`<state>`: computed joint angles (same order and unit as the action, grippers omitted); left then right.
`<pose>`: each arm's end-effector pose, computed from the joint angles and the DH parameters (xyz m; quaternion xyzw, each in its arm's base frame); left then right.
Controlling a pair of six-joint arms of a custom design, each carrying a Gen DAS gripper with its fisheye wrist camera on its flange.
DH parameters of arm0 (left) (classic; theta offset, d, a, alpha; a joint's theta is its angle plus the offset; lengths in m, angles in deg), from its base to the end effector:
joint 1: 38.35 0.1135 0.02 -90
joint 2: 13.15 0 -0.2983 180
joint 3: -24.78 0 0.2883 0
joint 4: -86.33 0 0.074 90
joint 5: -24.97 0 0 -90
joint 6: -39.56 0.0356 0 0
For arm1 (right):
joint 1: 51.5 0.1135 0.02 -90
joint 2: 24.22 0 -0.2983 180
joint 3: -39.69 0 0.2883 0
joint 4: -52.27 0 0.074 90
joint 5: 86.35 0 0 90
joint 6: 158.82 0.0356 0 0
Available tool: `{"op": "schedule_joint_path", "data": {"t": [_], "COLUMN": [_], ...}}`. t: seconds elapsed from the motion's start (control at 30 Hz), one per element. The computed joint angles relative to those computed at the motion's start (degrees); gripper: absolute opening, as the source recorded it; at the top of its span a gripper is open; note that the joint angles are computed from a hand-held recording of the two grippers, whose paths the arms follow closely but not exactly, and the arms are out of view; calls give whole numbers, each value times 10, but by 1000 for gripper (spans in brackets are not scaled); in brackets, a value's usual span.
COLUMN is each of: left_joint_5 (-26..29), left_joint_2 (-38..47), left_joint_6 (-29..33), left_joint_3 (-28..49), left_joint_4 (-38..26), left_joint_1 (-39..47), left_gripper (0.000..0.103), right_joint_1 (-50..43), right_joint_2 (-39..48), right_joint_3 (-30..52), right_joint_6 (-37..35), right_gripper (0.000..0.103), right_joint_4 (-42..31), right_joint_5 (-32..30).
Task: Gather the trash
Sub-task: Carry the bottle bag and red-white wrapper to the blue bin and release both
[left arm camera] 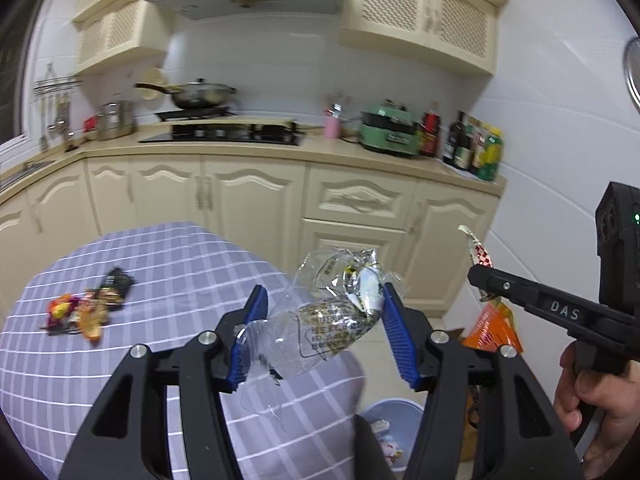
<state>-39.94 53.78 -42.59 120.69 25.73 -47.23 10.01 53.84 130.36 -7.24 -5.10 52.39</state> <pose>0.2405 -0.0529 0.4719 0.2288 0.8277 -0.1939 0.4743 0.1708 0.2587 0.3996 0.1592 0.8407 0.1265 0.5018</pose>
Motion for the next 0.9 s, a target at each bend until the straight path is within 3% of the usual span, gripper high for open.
{"op": "schedule_joint_path", "data": {"t": [0.2, 0.4, 0.6, 0.9], "left_joint_5": [-71, -109, -97, -75], "left_joint_2": [6, 60, 152, 279], "left_joint_6": [-15, -18, -51, -100], "left_joint_3": [-65, -126, -148, -121], "left_joint_4": [23, 41, 58, 65], "left_joint_1": [-135, -237, -287, -324], "left_gripper": [57, 57, 57, 57], "right_joint_1": [-23, -84, -119, -163], "right_joint_2": [-80, -148, -183, -219], "right_joint_3": [-113, -256, -363, -448], "right_joint_6": [111, 176, 216, 229], "right_gripper": [20, 20, 20, 20], "right_joint_4": [-60, -29, 27, 81], "right_joint_5": [-19, -107, -174, -227]}}
